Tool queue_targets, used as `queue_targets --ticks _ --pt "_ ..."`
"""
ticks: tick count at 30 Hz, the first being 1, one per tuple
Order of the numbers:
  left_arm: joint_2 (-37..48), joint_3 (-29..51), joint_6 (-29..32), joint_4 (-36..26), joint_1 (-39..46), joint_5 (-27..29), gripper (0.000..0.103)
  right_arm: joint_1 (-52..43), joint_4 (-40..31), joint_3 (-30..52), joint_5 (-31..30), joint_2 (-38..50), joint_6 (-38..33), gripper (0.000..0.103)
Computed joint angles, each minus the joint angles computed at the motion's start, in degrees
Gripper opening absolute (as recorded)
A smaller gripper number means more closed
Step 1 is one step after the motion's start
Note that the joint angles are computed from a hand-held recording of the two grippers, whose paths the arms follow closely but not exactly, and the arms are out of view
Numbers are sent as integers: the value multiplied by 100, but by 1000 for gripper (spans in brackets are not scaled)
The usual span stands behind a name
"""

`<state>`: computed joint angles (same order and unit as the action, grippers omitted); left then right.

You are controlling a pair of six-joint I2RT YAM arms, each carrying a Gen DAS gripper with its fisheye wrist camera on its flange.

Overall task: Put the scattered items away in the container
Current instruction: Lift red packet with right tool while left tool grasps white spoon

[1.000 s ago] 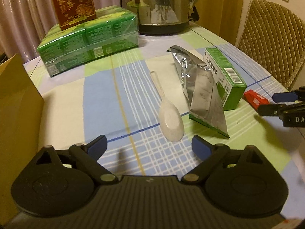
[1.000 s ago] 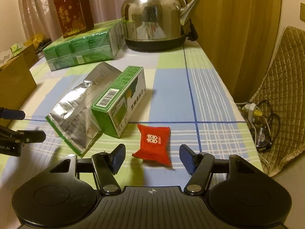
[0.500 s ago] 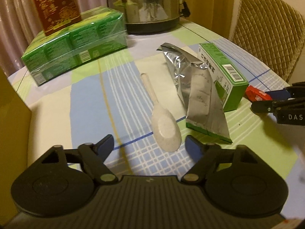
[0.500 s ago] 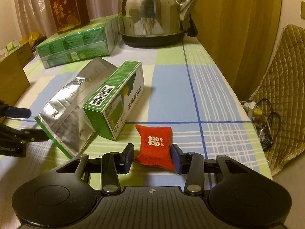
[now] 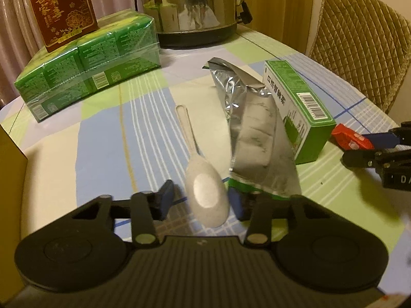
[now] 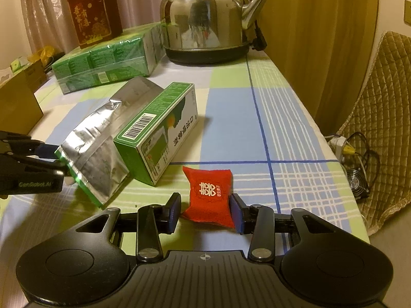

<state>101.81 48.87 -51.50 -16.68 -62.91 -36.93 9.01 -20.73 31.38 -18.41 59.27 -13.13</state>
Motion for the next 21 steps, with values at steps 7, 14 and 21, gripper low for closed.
queue_targets --ticks 7,14,21 --pt "-242 -26 -692 -589 -441 97 29 -19 -393 -95 -116 -440 -13 38" --pt "-221 284 -2960 -2215 -2054 -60 29 9 -1745 -296 -291 -1868 -62 34" --pt "235 952 -5000 -3532 -3389 -23 29 271 -3193 -393 -103 -3528 -77 32"
